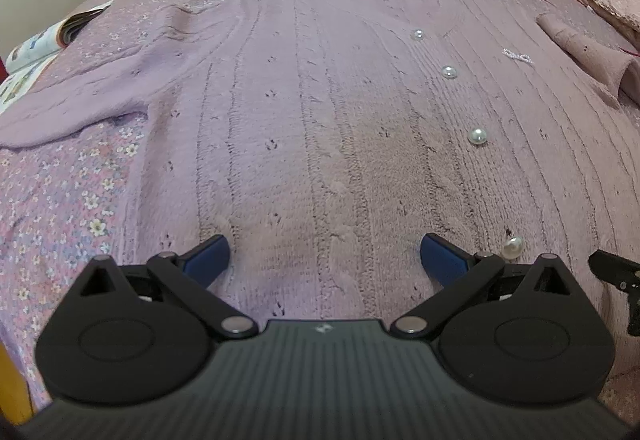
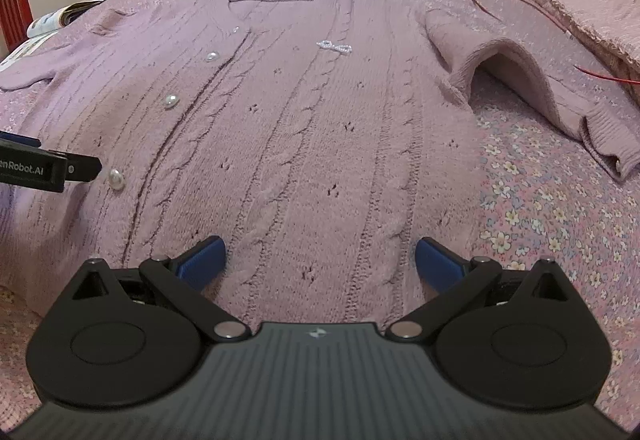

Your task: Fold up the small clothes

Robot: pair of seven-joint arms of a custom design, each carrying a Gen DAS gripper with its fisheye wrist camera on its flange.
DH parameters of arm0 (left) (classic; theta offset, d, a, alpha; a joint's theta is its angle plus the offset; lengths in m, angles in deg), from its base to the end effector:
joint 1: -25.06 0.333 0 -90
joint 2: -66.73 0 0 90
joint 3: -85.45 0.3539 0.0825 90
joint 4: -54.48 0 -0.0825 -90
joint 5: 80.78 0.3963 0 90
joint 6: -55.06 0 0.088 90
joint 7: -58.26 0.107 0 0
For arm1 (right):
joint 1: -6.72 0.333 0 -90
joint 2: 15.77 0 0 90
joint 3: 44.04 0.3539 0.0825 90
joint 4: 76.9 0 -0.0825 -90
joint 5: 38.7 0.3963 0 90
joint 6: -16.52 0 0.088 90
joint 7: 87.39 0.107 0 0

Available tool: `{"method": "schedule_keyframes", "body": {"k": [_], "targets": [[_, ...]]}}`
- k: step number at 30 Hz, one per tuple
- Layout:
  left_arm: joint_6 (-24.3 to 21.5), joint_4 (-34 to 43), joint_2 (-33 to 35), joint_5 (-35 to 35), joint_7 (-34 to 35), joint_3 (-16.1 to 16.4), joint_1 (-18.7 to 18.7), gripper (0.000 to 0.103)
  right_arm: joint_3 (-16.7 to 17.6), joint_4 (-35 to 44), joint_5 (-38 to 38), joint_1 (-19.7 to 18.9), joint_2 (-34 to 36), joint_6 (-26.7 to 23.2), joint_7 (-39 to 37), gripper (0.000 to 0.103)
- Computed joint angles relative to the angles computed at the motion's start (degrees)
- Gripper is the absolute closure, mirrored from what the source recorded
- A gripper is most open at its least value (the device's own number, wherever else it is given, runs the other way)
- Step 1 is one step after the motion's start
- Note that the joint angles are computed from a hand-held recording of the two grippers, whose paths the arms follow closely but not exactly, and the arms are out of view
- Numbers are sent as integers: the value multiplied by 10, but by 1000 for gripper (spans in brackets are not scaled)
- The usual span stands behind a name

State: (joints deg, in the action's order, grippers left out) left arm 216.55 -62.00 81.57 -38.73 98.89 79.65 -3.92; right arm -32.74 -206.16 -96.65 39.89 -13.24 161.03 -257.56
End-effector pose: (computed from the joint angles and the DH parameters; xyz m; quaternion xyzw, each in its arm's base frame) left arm 0.5122 -0.3914 0.3981 -0.5355 0.7856 -0.2371 0.1998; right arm 0.3907 0.3940 0.3925 -0.6031 0.7241 -0.2393 0.2338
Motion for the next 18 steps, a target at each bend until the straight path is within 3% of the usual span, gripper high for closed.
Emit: {"method": "schedule_keyframes", "body": {"k": [5,11,18], "targets": [[-3,4,2,-33,33,-8,9,0,-6,-44,7,-22,-53,52,-6,0],[-6,7,5,-17,18,3,-4,0,6,-93,43,-53,-130,-31,-51,0],[-10,14,11,3,-6,7,-11,0,-7,-175,50,-129,-219,-37,-53,0]]}}
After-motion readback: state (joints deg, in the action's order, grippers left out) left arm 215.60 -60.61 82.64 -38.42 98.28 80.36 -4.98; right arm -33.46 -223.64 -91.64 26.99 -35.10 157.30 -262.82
